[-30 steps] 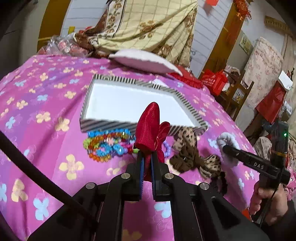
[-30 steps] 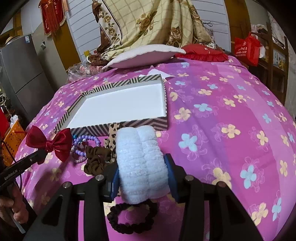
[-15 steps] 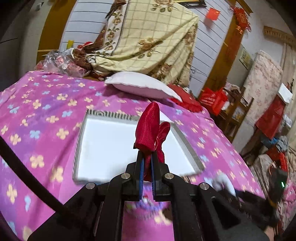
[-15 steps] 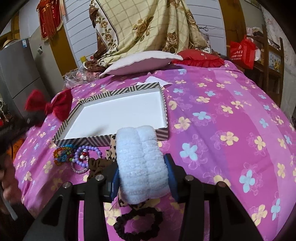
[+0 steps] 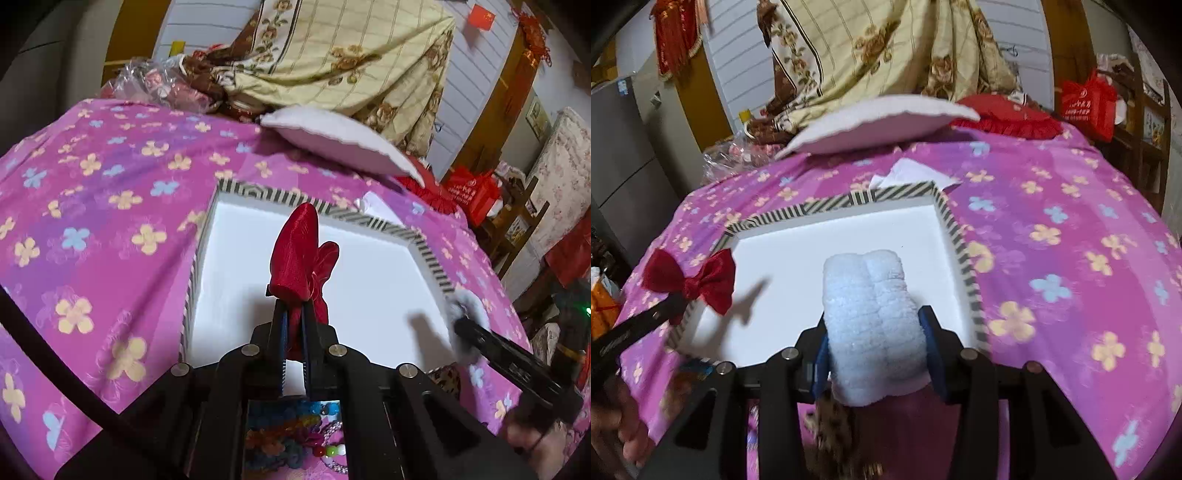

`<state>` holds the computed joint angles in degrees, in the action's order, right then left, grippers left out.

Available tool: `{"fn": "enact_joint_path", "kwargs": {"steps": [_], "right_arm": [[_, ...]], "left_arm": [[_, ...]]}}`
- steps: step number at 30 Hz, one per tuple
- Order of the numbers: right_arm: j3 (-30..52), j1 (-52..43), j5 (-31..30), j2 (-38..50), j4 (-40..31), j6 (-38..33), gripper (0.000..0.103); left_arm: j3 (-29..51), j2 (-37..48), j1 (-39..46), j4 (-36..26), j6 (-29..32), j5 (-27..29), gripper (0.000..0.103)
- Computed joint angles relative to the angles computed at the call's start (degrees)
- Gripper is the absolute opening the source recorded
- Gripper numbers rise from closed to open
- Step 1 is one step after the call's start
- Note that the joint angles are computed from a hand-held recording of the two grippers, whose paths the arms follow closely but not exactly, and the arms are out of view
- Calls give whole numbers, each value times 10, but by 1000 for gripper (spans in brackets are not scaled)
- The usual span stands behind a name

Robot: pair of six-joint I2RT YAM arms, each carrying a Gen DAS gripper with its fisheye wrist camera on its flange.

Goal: Organize jewelry
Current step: 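Carry the red bow in the left tool while the right carries the white band over the box, then lower and release the red bow from the left tool while the right releases the white band into the box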

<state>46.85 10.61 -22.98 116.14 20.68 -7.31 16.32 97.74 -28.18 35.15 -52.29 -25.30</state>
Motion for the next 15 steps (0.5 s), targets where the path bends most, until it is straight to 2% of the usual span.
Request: {"fn": "enact_joint_path", "kwargs": {"steps": [4,10,11,12,15], "right_arm": [[50,10,27,51,-31,10,45],[51,9,41,49,-38,1,48],[50,9,45,48,-40,-3,54],[47,11,57,46,-40,-7,72],[44,10,44,46,-40,-21,80]], "left_arm": [[25,39,2,-13,-13,16,0],[39,66,4,-31,-37,23,0],[37,67,3,-27,-41,22,0],[36,67,3,-27,-41,21,0],[38,64,0,-38,-44,15,0]]}}
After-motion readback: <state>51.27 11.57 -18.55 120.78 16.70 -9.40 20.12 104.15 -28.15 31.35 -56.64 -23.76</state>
